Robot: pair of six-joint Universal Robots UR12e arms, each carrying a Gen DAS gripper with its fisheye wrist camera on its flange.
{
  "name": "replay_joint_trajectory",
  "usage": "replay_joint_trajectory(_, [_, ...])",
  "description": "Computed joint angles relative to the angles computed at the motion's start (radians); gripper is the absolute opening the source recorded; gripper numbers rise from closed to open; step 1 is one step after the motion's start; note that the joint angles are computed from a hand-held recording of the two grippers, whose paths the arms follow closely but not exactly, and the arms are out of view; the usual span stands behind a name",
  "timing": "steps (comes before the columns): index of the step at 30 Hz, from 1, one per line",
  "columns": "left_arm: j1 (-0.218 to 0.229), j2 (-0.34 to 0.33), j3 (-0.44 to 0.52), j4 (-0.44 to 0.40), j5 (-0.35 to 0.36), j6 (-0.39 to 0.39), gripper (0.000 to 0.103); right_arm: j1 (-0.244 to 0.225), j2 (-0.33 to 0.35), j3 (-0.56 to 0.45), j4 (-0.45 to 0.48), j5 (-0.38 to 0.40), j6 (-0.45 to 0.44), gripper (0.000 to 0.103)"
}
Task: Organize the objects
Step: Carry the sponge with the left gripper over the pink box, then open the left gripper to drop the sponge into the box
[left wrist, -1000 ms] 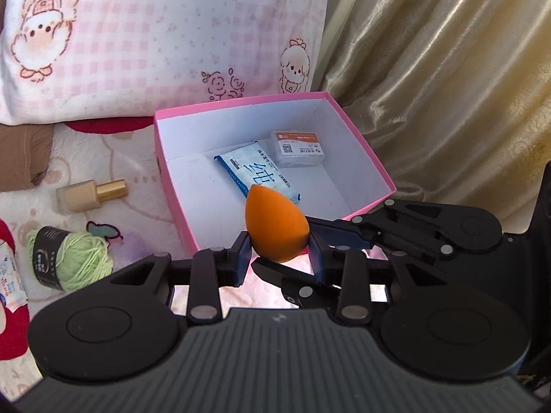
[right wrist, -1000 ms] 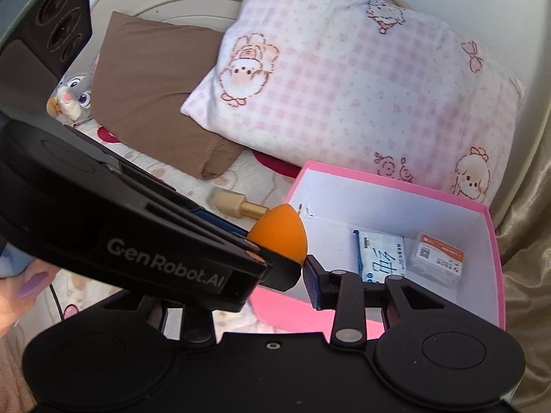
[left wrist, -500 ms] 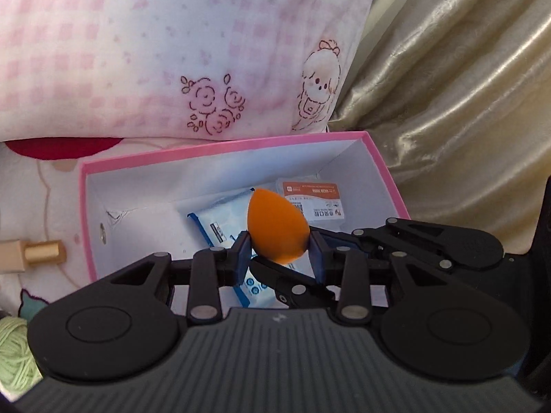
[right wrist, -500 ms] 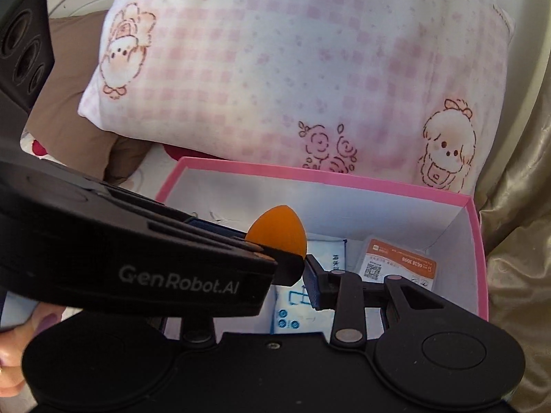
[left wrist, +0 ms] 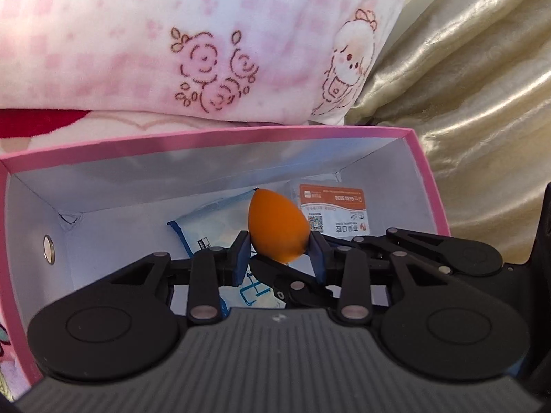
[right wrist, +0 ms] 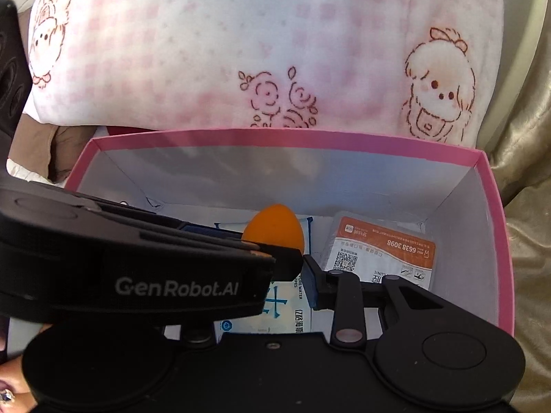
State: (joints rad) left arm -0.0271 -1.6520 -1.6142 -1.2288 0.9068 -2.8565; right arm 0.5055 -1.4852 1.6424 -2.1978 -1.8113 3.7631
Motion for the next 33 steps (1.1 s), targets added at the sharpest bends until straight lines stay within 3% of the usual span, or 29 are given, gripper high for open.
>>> replay_joint_trajectory(7, [0.008,-0.018,-0.005,0.001,-0.038,-0.045,0.031,-0.002,-0.003,0.012,0.008,-0.010,0.014,0.037])
replay_joint_trajectory(9, [0.004,-0.017,-0.007,0.013,-0.030,-0.047,0.031,0.006,-0.008,0.010,0.024,-0.026,0.005,0.043])
replay_joint_trajectory(14, [-0.003,0.007,-0.017,0.049,0.018,-0.043,0.032,0.031,-0.030,0.028,-0.010,-0.054,0.019,0.043])
replay_joint_trajectory(18, [0.012,0.025,-0.013,0.004,0.010,0.014,0.033,0.070,-0.045,0.050,-0.067,-0.098,0.066,0.044])
replay_joint_trajectory(23, [0.025,0.066,-0.026,0.014,0.081,0.047,0.040,0.117,-0.041,0.060,-0.113,-0.148,0.126,0.044])
replay_joint_trajectory(33, [0.088,0.157,-0.011,-0.114,0.193,0.175,0.056,0.176,-0.034,0.008,-0.042,-0.244,0.200,0.044])
